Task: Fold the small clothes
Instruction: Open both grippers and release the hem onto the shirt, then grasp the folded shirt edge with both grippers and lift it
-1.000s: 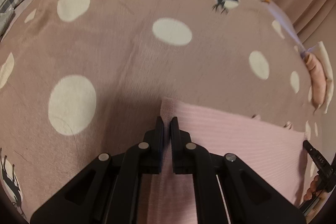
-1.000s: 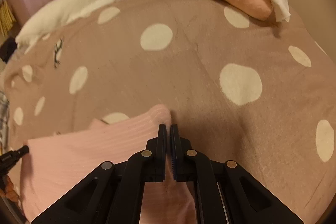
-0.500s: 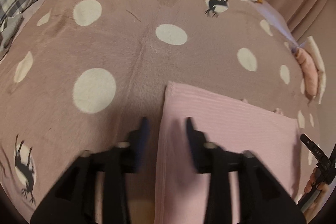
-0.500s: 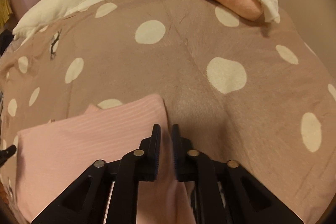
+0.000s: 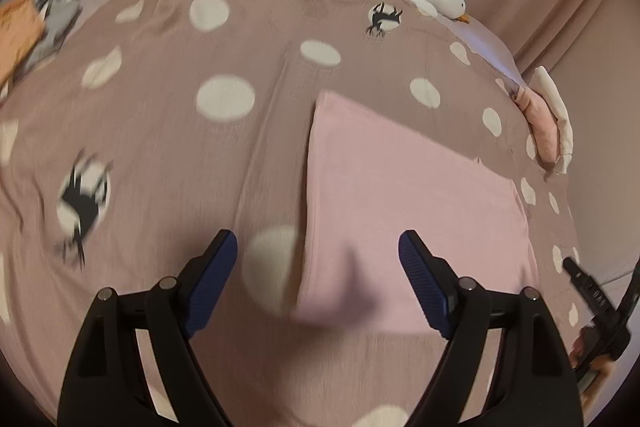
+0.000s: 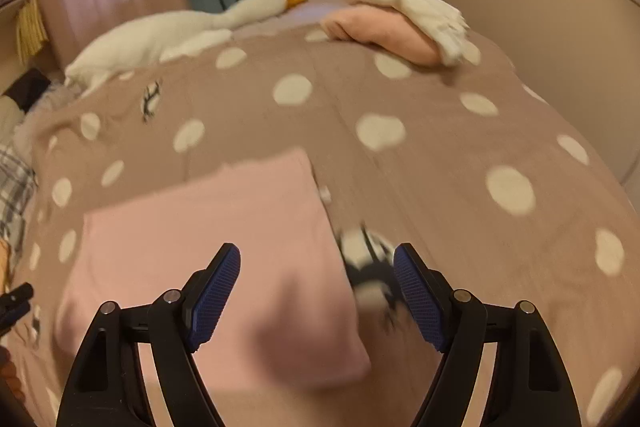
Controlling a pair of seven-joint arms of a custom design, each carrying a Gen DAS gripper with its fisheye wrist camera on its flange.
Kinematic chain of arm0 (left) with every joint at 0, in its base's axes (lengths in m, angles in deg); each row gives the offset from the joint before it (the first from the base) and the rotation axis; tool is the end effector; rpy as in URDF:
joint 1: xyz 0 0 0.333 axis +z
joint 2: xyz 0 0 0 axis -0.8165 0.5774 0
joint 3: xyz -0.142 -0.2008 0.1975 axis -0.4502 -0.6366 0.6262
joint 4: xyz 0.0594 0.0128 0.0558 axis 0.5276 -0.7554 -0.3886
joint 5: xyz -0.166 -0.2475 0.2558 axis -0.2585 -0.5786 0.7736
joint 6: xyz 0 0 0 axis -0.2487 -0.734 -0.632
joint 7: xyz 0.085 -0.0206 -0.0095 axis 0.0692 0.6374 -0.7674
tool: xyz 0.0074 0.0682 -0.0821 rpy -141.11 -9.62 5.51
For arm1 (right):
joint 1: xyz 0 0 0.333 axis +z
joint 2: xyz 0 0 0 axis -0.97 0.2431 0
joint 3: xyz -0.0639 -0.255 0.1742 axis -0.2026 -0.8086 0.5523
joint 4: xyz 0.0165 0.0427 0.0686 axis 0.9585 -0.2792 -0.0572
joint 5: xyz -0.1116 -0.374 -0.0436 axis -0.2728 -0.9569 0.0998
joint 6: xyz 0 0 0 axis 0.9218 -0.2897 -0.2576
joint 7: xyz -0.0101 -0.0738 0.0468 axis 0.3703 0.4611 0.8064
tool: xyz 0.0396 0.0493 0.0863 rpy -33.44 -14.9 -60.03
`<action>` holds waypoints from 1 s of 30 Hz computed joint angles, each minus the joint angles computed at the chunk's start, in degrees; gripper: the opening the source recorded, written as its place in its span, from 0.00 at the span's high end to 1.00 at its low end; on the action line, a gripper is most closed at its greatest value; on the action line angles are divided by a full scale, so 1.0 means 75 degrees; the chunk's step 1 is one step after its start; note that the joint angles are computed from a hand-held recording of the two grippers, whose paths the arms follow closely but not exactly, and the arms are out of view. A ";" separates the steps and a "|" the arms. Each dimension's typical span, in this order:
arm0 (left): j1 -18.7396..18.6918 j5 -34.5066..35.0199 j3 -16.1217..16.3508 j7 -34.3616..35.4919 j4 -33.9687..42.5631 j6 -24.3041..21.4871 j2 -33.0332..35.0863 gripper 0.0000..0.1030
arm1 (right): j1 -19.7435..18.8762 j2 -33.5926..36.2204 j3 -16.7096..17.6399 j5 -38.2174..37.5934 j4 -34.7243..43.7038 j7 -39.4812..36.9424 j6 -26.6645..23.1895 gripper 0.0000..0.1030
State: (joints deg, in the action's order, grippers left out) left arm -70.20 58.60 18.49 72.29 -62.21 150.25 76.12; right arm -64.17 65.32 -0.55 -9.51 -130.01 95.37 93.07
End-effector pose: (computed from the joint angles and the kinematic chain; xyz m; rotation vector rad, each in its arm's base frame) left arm 0.6689 -0.3017 0.5629 -2.1802 1.7429 -0.9209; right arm 0.6474 0.0991 0.5547 -1.3878 1.9951 -0.6764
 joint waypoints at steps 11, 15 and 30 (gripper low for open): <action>0.0182 -0.0868 -0.0344 -0.0259 -0.1470 0.0770 -0.0483 0.21 | -0.0294 -0.0495 0.0389 0.1747 -0.1715 -0.0240 0.0811 0.23; 0.0195 -0.1074 -0.0421 -0.0156 -0.1449 0.1051 -0.0321 0.21 | -0.0333 -0.0429 0.0482 0.2666 -0.1838 -0.0984 0.1210 0.23; 0.0436 -0.1979 -0.0751 0.0011 -0.1091 0.2254 0.0455 0.85 | -0.0180 0.0360 0.0568 0.6037 -0.1144 -0.3332 0.1835 0.73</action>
State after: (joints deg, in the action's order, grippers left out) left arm -66.92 43.75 12.85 72.37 -70.39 167.16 79.54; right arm -65.53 68.02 3.71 35.77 -138.60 70.39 106.83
